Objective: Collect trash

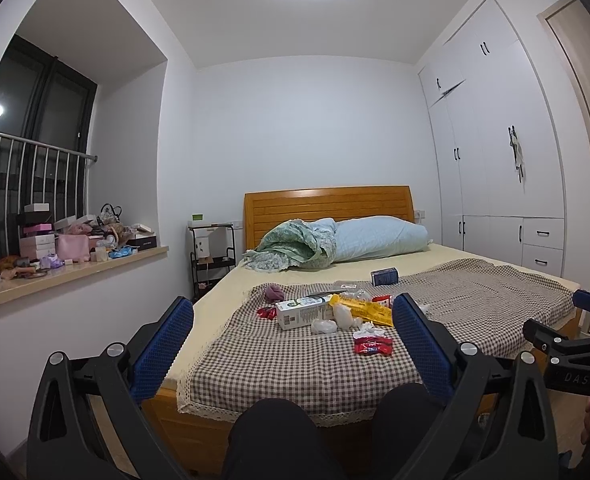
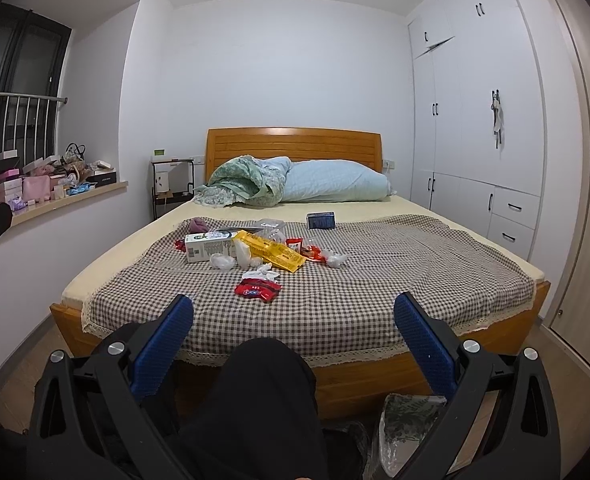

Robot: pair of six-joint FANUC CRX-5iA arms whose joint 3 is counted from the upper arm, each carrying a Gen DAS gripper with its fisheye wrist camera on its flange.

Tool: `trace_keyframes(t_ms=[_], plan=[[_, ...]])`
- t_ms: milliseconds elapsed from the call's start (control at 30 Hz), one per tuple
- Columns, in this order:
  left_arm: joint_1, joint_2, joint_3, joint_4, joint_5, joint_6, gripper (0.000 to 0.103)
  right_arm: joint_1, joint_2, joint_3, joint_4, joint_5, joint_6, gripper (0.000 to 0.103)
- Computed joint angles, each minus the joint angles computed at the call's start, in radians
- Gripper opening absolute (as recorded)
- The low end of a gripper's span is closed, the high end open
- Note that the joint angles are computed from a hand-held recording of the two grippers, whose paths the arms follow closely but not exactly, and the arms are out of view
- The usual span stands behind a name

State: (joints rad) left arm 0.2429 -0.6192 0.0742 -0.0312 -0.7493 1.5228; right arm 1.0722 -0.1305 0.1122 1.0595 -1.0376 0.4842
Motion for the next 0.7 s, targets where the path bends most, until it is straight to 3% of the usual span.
trace_keyframes(t_ms=[700], plan=[[-0.003, 0.002, -0.008, -0.002, 0.001, 0.0, 0.096, 0.005, 0.003, 0.014, -0.022, -0.017, 0.018, 0.097]])
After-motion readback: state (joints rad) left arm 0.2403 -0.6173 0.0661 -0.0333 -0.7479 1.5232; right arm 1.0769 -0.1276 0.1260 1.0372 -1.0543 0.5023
